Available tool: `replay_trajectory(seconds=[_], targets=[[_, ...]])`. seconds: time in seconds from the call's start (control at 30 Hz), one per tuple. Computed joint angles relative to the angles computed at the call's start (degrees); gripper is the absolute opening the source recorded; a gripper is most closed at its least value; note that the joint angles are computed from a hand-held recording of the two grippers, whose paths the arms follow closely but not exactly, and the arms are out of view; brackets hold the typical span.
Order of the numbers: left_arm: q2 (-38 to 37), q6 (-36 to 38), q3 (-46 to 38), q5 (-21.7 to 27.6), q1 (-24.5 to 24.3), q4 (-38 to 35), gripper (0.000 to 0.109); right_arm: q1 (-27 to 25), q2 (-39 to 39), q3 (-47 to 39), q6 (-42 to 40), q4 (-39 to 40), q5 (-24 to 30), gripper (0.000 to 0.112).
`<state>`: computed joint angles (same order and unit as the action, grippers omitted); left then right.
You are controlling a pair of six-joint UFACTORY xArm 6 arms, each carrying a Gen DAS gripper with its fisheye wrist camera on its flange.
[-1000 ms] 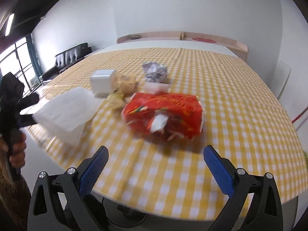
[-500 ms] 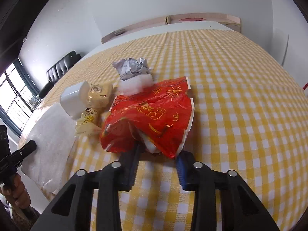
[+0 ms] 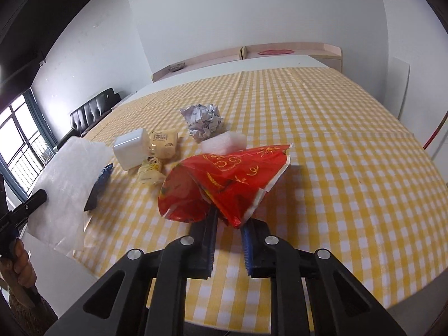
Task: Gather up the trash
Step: 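Grasp the white foam sheet with the left gripper while the right gripper grasps the red wrapper, then carry the foam sheet and red wrapper with both grippers over the wastebasket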
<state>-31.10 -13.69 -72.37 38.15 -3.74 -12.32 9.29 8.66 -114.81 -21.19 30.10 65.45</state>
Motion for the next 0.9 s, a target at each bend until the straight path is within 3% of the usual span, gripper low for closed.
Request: replay_trajectory(seconds=[0.3, 0.57, 0.9], targets=[[-5.59, -5.01, 1.76, 2.77, -0.35, 7.50, 0.007, 0.32, -3.16, 1.62, -0.33, -0.71, -0.53, 0.008], [-7.36, -4.17, 2.25, 2.36, 0.39, 7.24, 0.007, 1.18, -11.03, 9.31, -3.58, 0.39, -6.58, 0.008], [-7.19, -1.14, 1.88, 1.95, -0.81, 6.37, 0.007, 1.23, -13.16, 9.21, -3.96, 2.11, -5.64, 0.007]])
